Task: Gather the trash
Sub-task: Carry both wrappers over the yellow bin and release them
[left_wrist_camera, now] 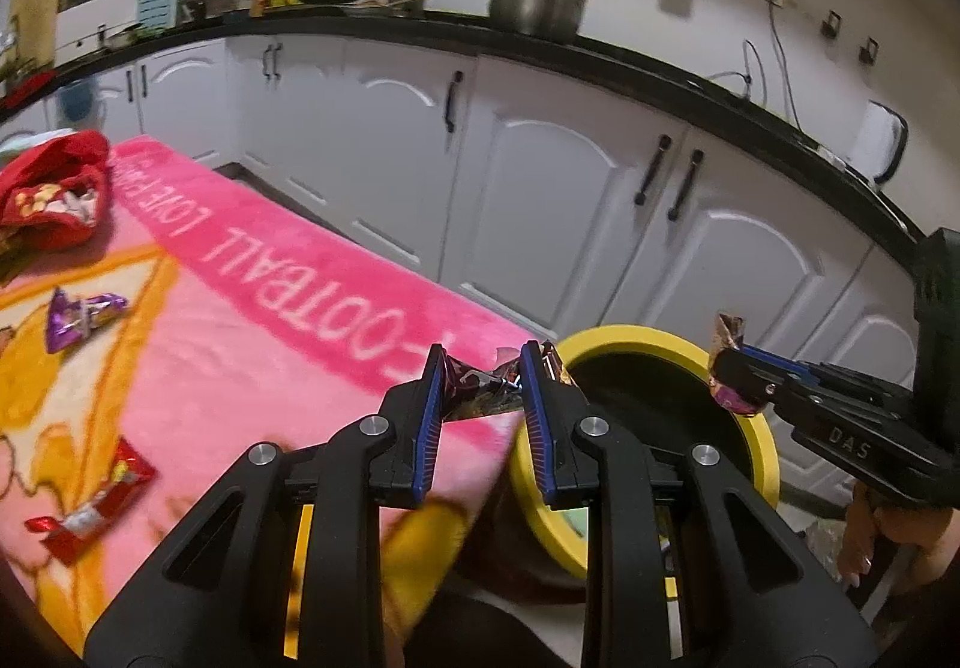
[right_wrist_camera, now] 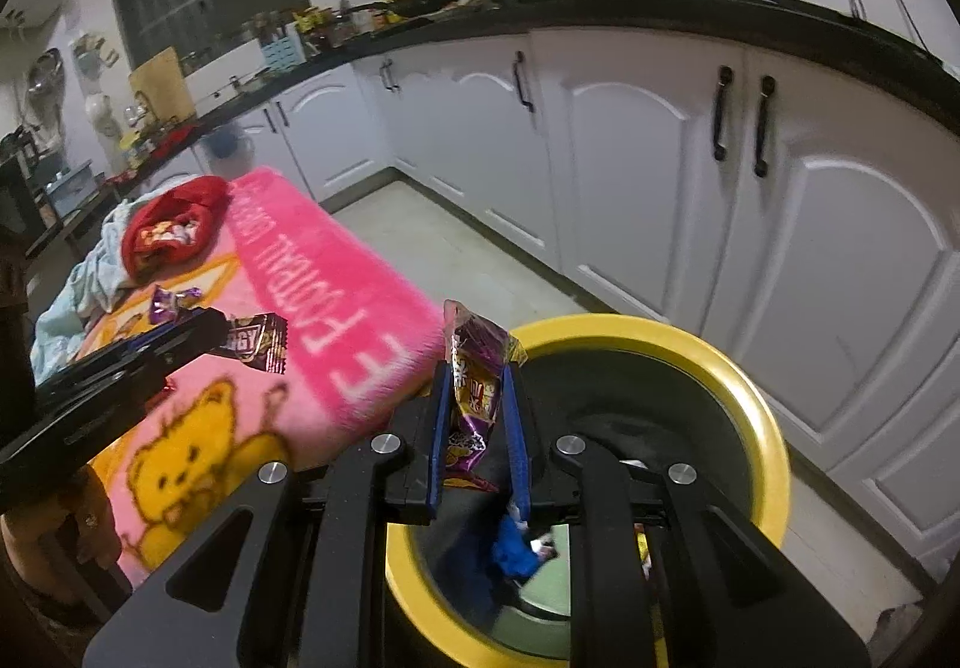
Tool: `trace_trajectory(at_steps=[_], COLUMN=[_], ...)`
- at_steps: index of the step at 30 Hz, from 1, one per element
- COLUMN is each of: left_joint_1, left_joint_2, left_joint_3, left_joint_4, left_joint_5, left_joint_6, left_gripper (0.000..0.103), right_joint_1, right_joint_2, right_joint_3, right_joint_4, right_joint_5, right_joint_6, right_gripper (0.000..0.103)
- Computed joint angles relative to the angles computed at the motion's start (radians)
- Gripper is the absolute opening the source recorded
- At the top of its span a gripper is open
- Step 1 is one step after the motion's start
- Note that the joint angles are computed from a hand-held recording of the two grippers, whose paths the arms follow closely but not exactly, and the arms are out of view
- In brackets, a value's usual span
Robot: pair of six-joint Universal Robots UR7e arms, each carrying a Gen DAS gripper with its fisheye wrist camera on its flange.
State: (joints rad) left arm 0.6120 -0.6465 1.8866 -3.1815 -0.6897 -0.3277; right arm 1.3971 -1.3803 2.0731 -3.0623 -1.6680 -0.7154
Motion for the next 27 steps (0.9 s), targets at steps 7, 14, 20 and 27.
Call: trace_trajectory(at_steps=[7,14,20,27], left_joint_1=[-0.006,-0.005,-0.002,0.012], left_joint_2=[0.06,0.105,0.134,0.158], left_joint_3=[-0.047,-0.085,-0.111,-0.139], left_joint_4=[0.0,0.023,0.038,0.075], left_joint_5=[-0.03,-0.068,-0.101,-0.131], left_joint_6=[0.03,0.048,0.064,0.068], left_gripper=[0.018,0.019,0.019,0.02], right_joint_1=[-0.054,-0.102,-0.128,-0.153], right_joint_2=[-0.013,-0.022,-0.022,-0.015], right_joint_3=[0.002,-0.007,-0.017,-0.029], right_joint_4=[-0.009,0.011,0.029,0.051], right_joint_5=[0.0,0.01,0.014,0.018], right_joint_6=[-0.039,-0.049,-0.038,-0.027], right_gripper=[0.017,0.017,0.017,0.018])
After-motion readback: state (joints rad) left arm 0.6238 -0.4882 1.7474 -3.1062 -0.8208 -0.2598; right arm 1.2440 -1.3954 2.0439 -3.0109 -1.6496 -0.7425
